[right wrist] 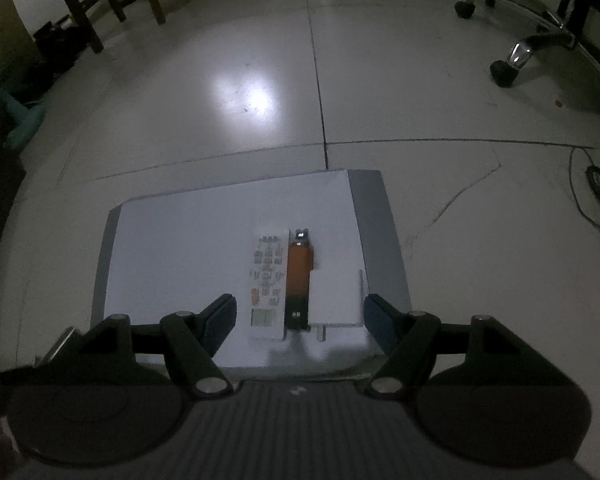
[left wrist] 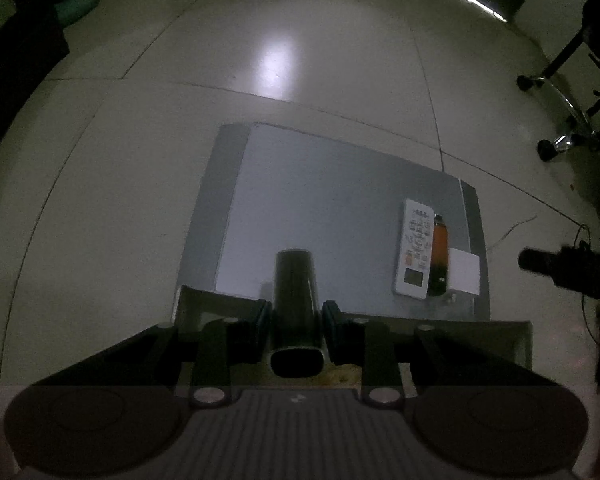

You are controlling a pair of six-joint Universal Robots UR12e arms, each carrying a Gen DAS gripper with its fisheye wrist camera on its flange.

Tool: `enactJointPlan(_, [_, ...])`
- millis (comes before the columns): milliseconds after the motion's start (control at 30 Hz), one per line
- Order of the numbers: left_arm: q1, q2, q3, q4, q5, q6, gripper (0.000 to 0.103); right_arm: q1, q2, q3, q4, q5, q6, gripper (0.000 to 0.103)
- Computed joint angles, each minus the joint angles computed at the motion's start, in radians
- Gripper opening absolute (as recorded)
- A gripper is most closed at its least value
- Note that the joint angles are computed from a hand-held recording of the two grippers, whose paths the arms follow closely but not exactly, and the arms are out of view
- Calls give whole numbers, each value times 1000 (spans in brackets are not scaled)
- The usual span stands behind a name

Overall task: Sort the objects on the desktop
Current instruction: 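Carry the black cylinder with the left gripper over the white box, then lower the cylinder into the box and open the left gripper while the right gripper approaches the small white box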

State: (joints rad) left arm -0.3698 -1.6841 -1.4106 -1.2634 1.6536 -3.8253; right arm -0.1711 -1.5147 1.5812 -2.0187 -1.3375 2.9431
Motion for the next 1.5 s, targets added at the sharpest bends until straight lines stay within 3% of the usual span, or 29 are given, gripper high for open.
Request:
enactJointPlan(333, [-17, 25, -7, -32, 27, -9, 24, 2, -3, 8, -5, 9, 4, 73])
enactJointPlan(733, [-20, 33, -59, -115, 13, -36, 22, 10, -3, 22, 15, -9, -13, 73])
enactJointPlan(1033, [-21, 25, -94, -113, 39, -32, 21, 19, 10, 22, 6, -41, -28, 73])
enactJointPlan(1100, [-21, 22, -95, -109, 41, -29, 13, 20, 12, 22, 4, -47, -32, 73])
enactJointPlan(1500, [-21, 3, -74, -85, 46, -18, 16, 22, 20, 22, 2, -62, -40, 73])
